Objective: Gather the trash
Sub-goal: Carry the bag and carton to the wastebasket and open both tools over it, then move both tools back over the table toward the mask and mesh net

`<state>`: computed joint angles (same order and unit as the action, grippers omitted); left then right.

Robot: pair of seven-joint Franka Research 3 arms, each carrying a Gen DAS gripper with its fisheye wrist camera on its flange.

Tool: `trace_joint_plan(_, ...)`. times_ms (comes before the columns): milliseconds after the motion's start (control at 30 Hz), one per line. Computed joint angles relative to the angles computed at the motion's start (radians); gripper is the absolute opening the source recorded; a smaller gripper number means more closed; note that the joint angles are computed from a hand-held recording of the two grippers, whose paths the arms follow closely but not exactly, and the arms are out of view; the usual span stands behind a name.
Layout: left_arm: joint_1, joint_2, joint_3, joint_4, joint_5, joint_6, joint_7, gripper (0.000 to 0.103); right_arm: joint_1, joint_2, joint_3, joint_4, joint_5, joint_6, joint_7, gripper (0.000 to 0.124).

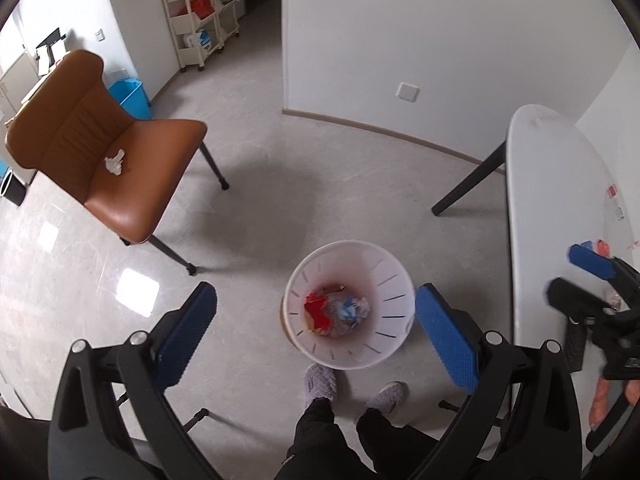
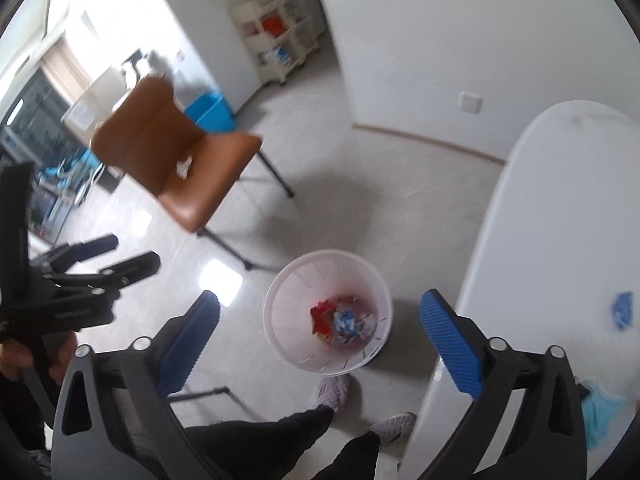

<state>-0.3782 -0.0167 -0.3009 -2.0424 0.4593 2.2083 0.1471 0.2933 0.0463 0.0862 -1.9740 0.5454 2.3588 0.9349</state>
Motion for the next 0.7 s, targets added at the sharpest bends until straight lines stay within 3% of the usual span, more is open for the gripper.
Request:
trace_joint_plan(300, -0.037, 0.103, -0.004, 0.142, 0.056, 0.007, 0.037, 0.095, -0.038, -0.127, -0.037, -0.103, -0.015, 0.093, 0.020, 0.100)
trace_joint_plan(700, -0.090, 0.231, 0.011, 0.307, 0.049, -0.014, 0.145, 0.095, -0.084, -0.185, -0.071, -0.195, -0.053, 0.113, 0.057, 0.100)
